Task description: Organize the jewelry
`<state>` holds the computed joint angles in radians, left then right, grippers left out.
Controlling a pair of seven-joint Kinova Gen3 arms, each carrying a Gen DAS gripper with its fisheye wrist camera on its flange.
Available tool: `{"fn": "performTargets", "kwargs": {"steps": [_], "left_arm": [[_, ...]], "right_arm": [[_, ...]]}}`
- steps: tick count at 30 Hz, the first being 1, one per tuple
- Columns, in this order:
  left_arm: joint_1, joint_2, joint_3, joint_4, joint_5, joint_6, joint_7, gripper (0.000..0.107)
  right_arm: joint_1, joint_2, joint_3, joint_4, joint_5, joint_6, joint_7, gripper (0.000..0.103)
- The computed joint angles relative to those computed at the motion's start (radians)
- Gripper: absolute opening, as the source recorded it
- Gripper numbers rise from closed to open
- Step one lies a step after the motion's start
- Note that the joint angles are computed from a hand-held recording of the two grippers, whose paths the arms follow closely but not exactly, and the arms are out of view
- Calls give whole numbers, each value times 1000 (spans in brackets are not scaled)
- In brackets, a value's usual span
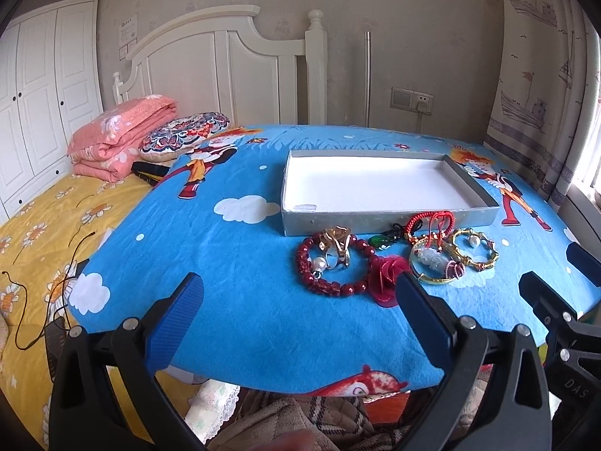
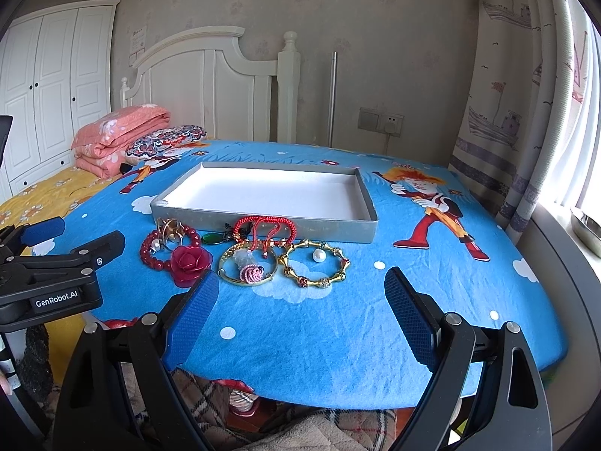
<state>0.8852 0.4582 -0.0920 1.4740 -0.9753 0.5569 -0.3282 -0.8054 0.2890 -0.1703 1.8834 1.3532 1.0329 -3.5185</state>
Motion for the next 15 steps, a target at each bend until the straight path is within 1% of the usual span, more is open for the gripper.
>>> {"fn": "performTargets", "kwargs": {"steps": [2, 3, 4, 7, 10, 12, 13, 14, 15], "left_arm": [[15, -1, -20, 10, -35, -11, 31, 98], [13, 2, -18, 9, -40, -12, 32, 98], [3, 5, -9, 4, -31, -11, 21, 98], [-19, 13, 2, -2, -7, -22, -3, 98], [-23, 27, -10, -9, 1, -37, -20, 98], [-8, 34, -44, 5, -27, -78, 9, 98], [-3, 35, -64, 19, -41, -113, 28, 98], [-9, 32, -73, 32, -40, -154, 30, 98], [-26, 33, -64, 37, -27, -179, 16, 98]], "right_arm": [[4, 2, 1, -1, 0, -10, -5, 85], [7, 1, 2, 3, 6, -20, -12, 85], [17, -11, 5, 16, 14, -37, -11, 85], [24, -6, 4, 19, 44, -51, -16, 85], [37, -1, 4, 28, 82, -84, -30, 85], [49, 6, 4, 31, 103, -114, -32, 85], [55, 9, 4, 33, 111, -130, -35, 85], [64, 11, 5, 36, 119, -152, -37, 85], [75, 12, 5, 39, 127, -178, -40, 84]]}}
